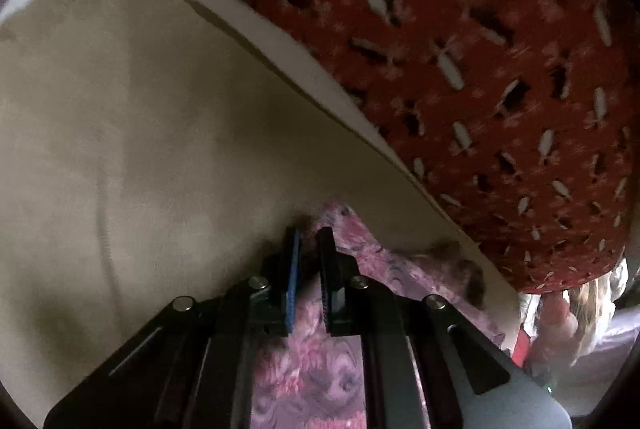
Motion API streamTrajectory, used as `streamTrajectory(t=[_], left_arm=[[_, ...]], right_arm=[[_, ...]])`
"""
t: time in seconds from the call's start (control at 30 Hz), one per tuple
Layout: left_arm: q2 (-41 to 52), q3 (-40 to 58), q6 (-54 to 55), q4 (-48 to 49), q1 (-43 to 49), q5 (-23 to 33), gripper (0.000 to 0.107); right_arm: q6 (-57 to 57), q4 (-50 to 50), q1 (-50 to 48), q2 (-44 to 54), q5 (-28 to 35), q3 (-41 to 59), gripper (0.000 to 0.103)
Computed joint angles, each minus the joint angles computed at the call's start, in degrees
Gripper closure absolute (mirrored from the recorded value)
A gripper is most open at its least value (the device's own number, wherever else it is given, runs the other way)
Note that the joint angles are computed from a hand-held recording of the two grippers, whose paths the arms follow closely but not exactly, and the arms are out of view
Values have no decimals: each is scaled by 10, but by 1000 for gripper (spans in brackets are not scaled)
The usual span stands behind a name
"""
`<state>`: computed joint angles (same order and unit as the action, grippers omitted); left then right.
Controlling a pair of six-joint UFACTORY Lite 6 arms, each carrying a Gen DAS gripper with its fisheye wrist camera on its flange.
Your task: Fold small clothes
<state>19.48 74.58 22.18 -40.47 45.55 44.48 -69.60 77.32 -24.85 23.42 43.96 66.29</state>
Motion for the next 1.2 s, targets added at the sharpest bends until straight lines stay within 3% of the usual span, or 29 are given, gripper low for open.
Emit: streamTrajectory(t=[0.07, 0.13, 0.2, 0.3, 0.33, 0.4, 0.47, 0.57, 0.63, 0.67, 0.77, 0.83, 0.9, 0.97, 1.07, 1.13, 1.2], left_arm=[[-53, -36, 43, -29, 12, 15, 99], [-139, -102, 85, -32, 3, 18, 97], [-223, -185, 100, -17, -32, 0, 90], [-289, -284, -4, 95, -146, -68, 82], [-299, -307, -59, 147, -181, -84, 82], [-352, -366, -173, 267, -248, -131, 82], [-408, -387, -257, 349, -290, -110, 81], [-508, -423, -302, 349, -304, -65, 79], [-557, -467, -411, 408, -349, -69, 55], [-565, -484, -447, 426, -365, -64, 51], [-584, -538, -536, 472, -410, -80, 50], [-614, -544, -592, 516, -452, -53, 49], [-631, -548, -595, 503, -462, -31, 48], [-638, -555, -599, 491, -466, -22, 47], [-660, -575, -628, 499, -479, -20, 43], [-665, -584, -633, 504, -477, -20, 38], [-669, -588, -657, 515, -494, -13, 34]], right_arm=[[-60, 55, -27, -65, 48, -62, 89], [-107, 60, -61, -104, 154, -106, 89], [-137, 45, -51, -140, 181, -152, 88], [-166, 15, 29, -154, 83, -200, 86], [-182, 10, 55, -141, 45, -210, 90], [-193, 32, 62, -176, 22, -239, 91], [-132, -3, 59, -230, 15, -260, 84], [-153, -14, 41, -329, 43, -318, 78], [-166, -17, 47, -380, 42, -354, 69], [-170, -21, 60, -391, 31, -370, 63], [-178, -1, 166, -361, -85, -388, 60], [-142, -33, 185, -404, -112, -399, 60], [-72, -96, 163, -435, -84, -395, 60], [-74, -113, 116, -490, -53, -416, 59], [-81, -161, 70, -557, -89, -469, 43], [-122, -175, 30, -555, -84, -502, 42], [-176, -159, 15, -630, -84, -558, 39]])
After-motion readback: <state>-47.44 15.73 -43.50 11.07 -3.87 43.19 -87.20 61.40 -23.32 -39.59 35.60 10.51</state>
